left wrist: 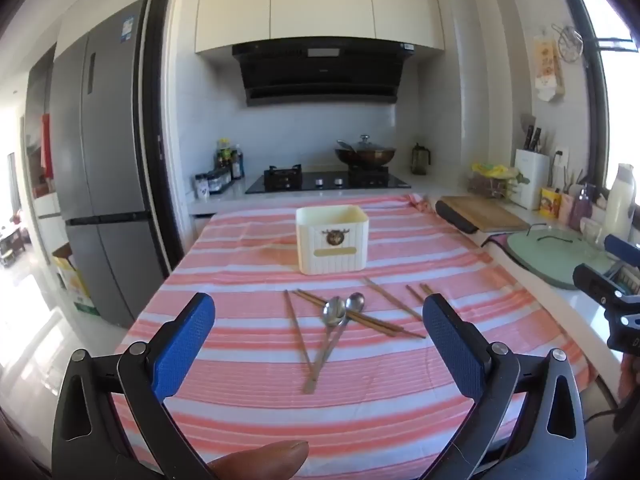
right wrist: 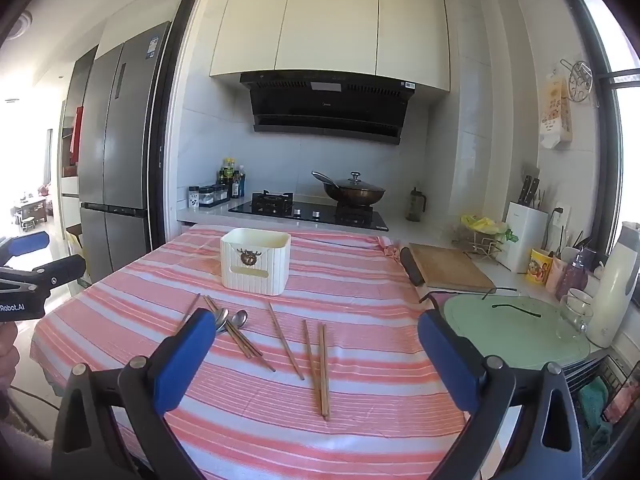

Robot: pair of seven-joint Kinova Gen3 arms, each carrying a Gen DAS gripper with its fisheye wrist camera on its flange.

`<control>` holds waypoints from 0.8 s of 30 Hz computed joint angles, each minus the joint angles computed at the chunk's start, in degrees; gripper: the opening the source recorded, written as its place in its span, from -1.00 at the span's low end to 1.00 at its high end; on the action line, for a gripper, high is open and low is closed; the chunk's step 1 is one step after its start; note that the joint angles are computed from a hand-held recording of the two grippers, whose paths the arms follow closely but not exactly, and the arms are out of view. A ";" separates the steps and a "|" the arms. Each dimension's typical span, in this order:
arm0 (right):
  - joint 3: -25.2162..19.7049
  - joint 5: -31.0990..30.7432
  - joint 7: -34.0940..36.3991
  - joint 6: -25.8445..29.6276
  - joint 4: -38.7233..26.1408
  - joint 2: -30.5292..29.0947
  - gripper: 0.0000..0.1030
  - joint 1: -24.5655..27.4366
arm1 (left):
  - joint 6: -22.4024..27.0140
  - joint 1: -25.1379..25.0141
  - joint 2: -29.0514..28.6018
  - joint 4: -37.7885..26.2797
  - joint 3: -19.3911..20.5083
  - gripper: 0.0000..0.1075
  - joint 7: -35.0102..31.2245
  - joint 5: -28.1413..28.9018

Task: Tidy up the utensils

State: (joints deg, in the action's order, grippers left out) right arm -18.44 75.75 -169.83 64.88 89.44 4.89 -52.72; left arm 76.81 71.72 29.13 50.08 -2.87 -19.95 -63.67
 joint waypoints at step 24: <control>-0.33 0.96 -1.28 0.83 0.29 -0.56 1.00 -0.38 | -0.60 -1.60 -1.72 1.67 1.42 0.91 2.90 1.32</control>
State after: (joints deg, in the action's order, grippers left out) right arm -18.77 76.71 -171.10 65.72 89.73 4.33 -53.11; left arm 76.21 70.12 27.41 51.75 -1.45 -17.05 -62.35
